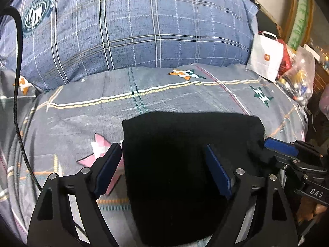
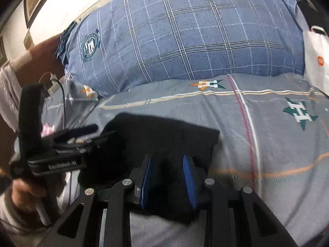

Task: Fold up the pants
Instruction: 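Press the folded pants bundle flat with both grippers side by side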

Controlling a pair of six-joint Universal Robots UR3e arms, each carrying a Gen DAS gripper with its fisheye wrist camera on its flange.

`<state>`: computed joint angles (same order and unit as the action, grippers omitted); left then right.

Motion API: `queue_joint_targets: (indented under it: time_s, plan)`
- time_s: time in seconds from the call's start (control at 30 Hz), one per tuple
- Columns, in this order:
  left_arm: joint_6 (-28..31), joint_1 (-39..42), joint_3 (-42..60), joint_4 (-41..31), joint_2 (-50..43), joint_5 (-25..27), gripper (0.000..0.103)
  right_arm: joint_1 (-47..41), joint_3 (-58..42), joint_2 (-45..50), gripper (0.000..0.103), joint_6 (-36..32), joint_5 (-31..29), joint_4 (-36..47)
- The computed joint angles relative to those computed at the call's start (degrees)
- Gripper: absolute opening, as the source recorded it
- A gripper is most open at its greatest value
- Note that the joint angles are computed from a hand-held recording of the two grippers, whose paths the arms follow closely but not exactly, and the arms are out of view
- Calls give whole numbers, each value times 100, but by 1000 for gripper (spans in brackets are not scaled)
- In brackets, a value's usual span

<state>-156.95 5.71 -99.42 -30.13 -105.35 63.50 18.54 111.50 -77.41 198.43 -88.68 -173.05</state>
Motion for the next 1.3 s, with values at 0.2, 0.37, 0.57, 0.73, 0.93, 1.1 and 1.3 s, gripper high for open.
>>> queue_joint_targets:
  time_s: [0.2,0.37,0.57,0.73,0.93,1.1,1.3]
  plan:
    - [184,5,-637,135,253,93,83,278,322,-132,30,63,-362,154]
    - [14,-34,-849,522,171,173,84,343,536,110,31,207,-570,-348]
    - [-148,54,-661,129,320,162,83,-313,1160,-414,44,607,300,-861]
    - [-235,173,-351,-324,231,40,84,-918,1429,-273,49,933,1322,-1283]
    - [-201,308,-110,-497,15,-243,83,-1069,1233,102,58,938,1682,-1375]
    - [-131,336,324,-956,-367,-572,84,-1194,1011,486,62,927,1928,-1394]
    - [-218,262,596,-1096,-681,-702,88,-1251,810,830,66,953,2104,-1659]
